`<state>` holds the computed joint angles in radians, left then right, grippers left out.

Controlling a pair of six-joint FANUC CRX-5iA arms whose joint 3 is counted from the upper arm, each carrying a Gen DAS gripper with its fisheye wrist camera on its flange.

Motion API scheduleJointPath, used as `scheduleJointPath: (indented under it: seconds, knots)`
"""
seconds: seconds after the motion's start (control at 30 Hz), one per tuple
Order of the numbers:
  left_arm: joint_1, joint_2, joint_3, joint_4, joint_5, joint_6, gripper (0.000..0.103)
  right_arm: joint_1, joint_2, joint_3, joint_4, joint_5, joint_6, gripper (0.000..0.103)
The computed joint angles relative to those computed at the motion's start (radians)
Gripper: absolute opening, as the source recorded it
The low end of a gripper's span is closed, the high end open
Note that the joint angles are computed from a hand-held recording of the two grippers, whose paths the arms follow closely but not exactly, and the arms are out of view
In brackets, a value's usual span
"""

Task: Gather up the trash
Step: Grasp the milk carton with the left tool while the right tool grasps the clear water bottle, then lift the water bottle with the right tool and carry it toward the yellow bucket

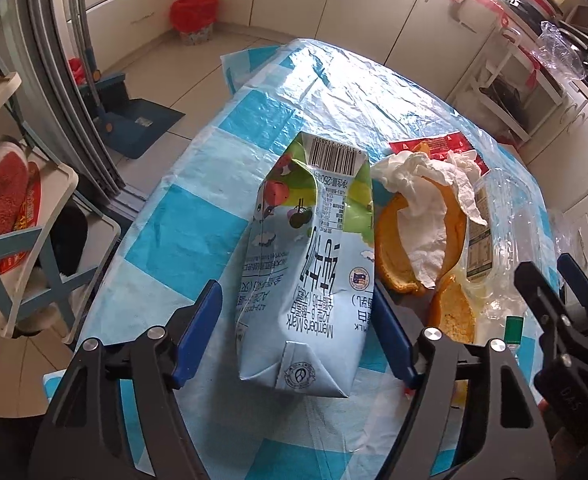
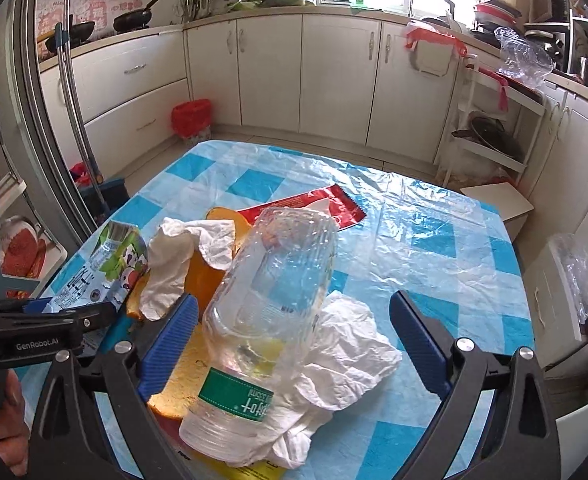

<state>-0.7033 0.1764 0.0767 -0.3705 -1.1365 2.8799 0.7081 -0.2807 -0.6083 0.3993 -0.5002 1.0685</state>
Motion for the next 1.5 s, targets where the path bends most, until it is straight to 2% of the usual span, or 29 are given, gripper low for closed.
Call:
scheduleJointPath:
  seconds: [0.17, 0.2, 0.33, 0.6, 0.8, 0.97, 1.07, 1.17, 1.27, 1.4, 1.5]
  knots:
    - [0.000, 0.012, 0.013, 0.001, -0.009, -0.017, 0.070, 0.003, 0.037, 0.004, -0.002, 0.007, -0.004, 0.091]
    - [0.001, 0.012, 0.012, 0.002, -0.007, -0.018, 0.070, 0.001, 0.042, 0.009, -0.008, 0.001, -0.001, 0.089]
    - [0.005, 0.010, 0.010, 0.006, -0.002, -0.020, 0.071, -0.021, 0.056, 0.075, -0.141, -0.061, 0.099, 0.067]
    - [0.008, 0.025, 0.028, -0.010, -0.022, -0.013, 0.072, -0.103, 0.102, 0.175, -0.341, -0.146, 0.198, 0.071]
    - [-0.006, 0.039, 0.047, -0.030, -0.039, -0.029, 0.069, -0.215, 0.120, 0.275, -0.631, -0.220, 0.400, 0.062]
    - [-0.013, 0.040, 0.051, -0.043, -0.056, -0.036, 0.069, -0.296, 0.076, 0.296, -0.753, -0.261, 0.523, 0.058]
    - [-0.017, 0.044, 0.057, -0.050, -0.069, -0.034, 0.069, -0.337, 0.046, 0.290, -0.752, -0.274, 0.546, 0.057]
    - [-0.022, 0.053, 0.070, -0.059, -0.085, -0.034, 0.069, -0.328, 0.034, 0.252, -0.633, -0.250, 0.475, 0.057]
    - [-0.029, 0.069, 0.090, -0.073, -0.109, -0.034, 0.069, -0.344, 0.046, 0.245, -0.589, -0.268, 0.451, 0.056]
    - [-0.035, 0.080, 0.103, -0.085, -0.125, -0.030, 0.071, -0.400, 0.061, 0.278, -0.674, -0.305, 0.502, 0.056]
    - [-0.038, 0.082, 0.106, -0.091, -0.132, -0.033, 0.071, -0.363, 0.051, 0.254, -0.584, -0.289, 0.453, 0.056]
